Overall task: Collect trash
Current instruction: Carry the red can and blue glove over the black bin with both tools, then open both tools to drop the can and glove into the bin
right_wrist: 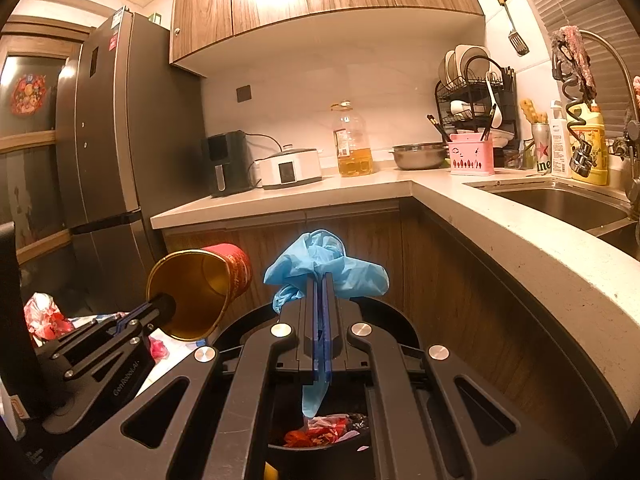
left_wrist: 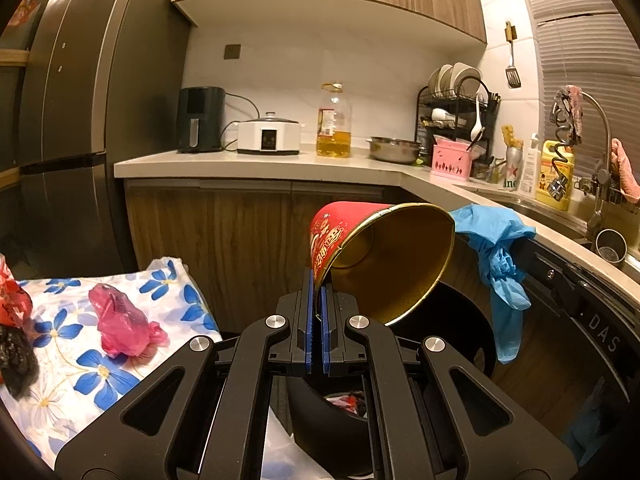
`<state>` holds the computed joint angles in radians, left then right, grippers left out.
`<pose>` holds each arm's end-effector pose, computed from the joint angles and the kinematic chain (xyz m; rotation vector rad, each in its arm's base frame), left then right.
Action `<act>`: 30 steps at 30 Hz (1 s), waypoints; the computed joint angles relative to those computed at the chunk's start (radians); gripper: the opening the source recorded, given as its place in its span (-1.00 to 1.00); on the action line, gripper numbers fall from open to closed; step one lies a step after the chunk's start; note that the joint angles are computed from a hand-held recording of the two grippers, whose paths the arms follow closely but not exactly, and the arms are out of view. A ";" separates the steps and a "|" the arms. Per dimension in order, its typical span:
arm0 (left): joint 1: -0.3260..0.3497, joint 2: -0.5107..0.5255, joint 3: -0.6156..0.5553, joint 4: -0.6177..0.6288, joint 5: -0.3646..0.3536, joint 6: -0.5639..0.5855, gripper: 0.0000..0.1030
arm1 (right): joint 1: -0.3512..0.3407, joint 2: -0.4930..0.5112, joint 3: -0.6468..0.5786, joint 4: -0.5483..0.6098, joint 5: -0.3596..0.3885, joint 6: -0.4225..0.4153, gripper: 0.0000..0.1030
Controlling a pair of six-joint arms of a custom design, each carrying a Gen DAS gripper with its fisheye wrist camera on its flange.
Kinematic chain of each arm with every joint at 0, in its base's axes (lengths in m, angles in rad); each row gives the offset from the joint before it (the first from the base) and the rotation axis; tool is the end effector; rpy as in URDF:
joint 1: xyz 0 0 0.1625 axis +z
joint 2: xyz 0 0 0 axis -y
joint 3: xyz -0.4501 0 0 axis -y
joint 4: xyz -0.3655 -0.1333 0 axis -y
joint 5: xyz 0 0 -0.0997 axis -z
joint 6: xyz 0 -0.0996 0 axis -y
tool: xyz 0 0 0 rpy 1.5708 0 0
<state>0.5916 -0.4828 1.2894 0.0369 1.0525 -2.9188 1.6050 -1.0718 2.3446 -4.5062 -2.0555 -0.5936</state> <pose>-0.4249 -0.5055 -0.0233 1.2911 2.3609 -1.2090 0.1006 -0.3981 0.3157 0.0863 -1.7507 1.6672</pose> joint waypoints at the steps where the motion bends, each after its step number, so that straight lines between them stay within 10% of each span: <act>1: 0.000 0.004 -0.004 0.000 -0.001 0.000 -0.95 | -0.002 0.000 -0.001 0.002 0.003 0.000 -0.95; 15: 0.025 0.056 -0.078 0.064 0.060 0.005 -0.92 | -0.024 -0.006 -0.009 0.032 0.052 0.014 -0.78; 25: 0.033 0.028 -0.019 0.026 0.035 -0.016 0.24 | -0.025 -0.011 0.006 0.011 0.037 0.044 -0.30; 30: 0.029 -0.020 0.057 -0.009 -0.013 -0.048 0.44 | -0.015 -0.003 0.019 -0.009 0.016 0.070 0.04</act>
<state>0.6204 -0.5028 1.3468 0.0275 1.0394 -2.9670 1.5904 -1.0747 2.3639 -4.5155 -2.0391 -0.5235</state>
